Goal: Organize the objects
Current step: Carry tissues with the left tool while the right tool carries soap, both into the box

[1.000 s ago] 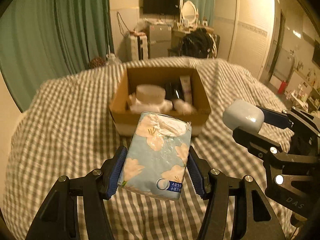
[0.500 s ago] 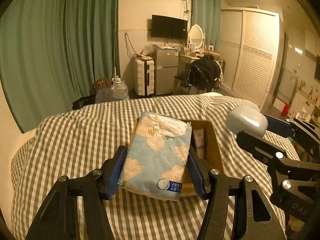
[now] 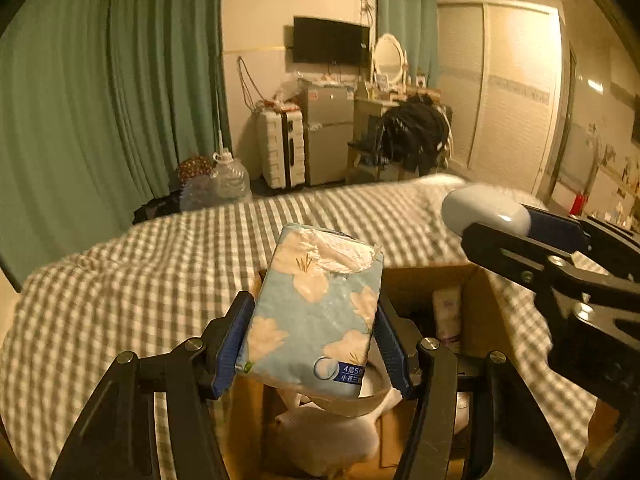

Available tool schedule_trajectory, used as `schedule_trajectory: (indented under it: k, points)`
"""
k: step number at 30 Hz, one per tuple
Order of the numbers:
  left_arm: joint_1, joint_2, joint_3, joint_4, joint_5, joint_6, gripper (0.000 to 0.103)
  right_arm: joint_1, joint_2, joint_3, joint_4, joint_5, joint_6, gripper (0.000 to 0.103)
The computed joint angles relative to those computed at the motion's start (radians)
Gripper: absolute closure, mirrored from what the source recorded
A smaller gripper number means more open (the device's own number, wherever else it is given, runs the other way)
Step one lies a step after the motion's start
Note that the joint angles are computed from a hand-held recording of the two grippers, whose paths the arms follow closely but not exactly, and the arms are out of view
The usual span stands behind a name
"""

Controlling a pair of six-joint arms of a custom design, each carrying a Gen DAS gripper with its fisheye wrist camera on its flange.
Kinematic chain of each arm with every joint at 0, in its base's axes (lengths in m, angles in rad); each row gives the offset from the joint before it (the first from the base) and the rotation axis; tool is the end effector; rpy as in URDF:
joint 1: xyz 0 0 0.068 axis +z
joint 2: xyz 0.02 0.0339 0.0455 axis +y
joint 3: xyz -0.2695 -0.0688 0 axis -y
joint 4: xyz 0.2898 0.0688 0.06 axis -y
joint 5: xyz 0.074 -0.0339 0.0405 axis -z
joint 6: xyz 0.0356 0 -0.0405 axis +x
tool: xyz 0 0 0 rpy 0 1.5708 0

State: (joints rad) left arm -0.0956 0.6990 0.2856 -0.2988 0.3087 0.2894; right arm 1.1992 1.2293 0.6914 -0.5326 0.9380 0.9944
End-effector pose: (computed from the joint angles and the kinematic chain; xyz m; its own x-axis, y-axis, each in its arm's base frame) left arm 0.1830 -0.0284 0.1549 -0.5322 0.3242 -0.7821 0.4922 0.8701 0.0257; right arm 0.1193 0.2271 0.1871 -0.5179 0.0367 -0.8547 0.0434 0.9989 0.0166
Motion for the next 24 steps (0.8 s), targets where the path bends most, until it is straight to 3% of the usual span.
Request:
schedule_trajectory:
  k: [6,11,15,20,23,24]
  points:
    - [-0.094,0.245,-0.004,0.137,-0.104,-0.002,0.042,-0.183,0.083,-0.123,0.237,-0.193,-0.095,0.053]
    - [-0.112,0.353,0.014,0.183,-0.110,-0.021,0.042,-0.242,0.118,-0.154,0.285,-0.281,-0.108,0.053]
    - [-0.143,0.401,0.003,0.236,-0.151,-0.041,0.042,-0.251,0.159,-0.153,0.294,-0.301,-0.106,0.053]
    - [-0.158,0.332,-0.044,0.223,-0.157,-0.045,0.040,-0.248,0.194,-0.156,0.290,-0.316,-0.075,0.053]
    - [-0.157,0.327,-0.043,0.208,-0.160,-0.054,0.029,-0.247,0.173,-0.181,0.316,-0.309,-0.073,0.053]
    - [-0.148,0.306,-0.049,0.199,-0.154,-0.055,0.022,-0.244,0.165,-0.190,0.327,-0.309,-0.074,0.048]
